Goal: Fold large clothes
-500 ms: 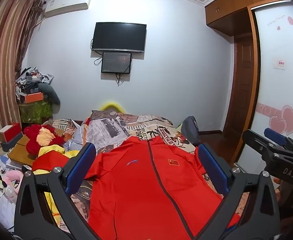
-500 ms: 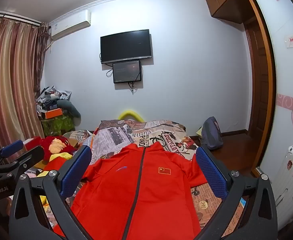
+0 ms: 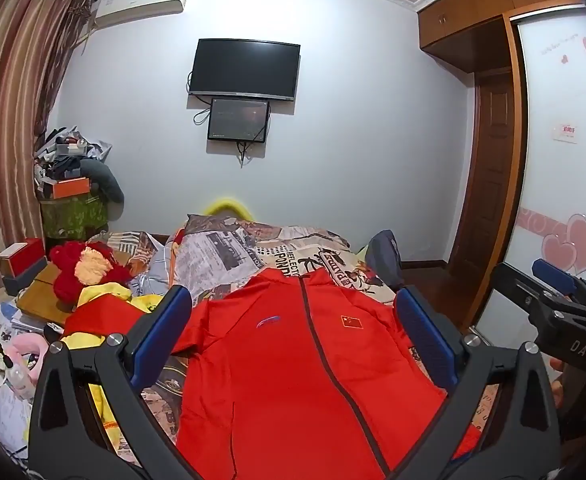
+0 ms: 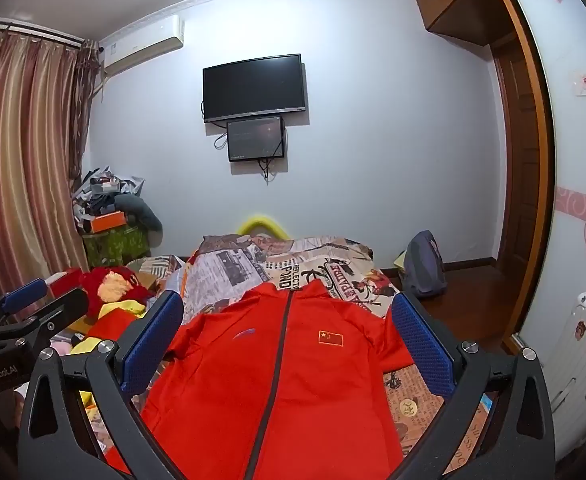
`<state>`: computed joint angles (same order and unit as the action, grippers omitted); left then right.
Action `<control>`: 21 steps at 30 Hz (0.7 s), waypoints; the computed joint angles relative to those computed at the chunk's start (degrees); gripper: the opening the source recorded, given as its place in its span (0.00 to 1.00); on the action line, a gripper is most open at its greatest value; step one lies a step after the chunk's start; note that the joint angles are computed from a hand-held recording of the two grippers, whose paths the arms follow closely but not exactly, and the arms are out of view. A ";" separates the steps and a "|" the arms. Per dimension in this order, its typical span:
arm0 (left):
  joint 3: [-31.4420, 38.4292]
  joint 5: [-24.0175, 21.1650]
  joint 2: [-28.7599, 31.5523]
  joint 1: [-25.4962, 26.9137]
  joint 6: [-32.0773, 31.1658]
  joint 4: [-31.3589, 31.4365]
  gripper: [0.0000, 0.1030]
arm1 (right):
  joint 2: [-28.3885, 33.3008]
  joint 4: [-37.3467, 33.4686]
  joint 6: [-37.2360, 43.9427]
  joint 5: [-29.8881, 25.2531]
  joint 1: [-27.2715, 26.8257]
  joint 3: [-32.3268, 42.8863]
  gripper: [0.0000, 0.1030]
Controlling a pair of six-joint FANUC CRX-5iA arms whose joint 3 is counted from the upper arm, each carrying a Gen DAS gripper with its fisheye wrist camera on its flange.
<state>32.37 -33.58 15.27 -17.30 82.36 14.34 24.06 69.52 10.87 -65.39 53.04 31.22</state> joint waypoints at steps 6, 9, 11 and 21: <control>-0.03 -0.13 -0.01 -0.03 -0.31 -0.02 1.00 | 0.35 -0.46 0.59 -0.39 0.09 0.76 1.00; 0.05 -0.21 -0.04 0.00 0.02 -0.25 1.00 | 0.53 -0.63 0.81 -0.53 0.12 1.08 1.00; 0.09 -0.30 -0.07 0.06 0.27 -0.40 1.00 | 0.54 -0.70 0.89 -0.55 0.12 1.13 1.00; 0.89 -1.00 0.53 0.10 0.89 -1.09 1.00 | 0.67 -0.97 1.00 -0.53 0.08 1.30 1.00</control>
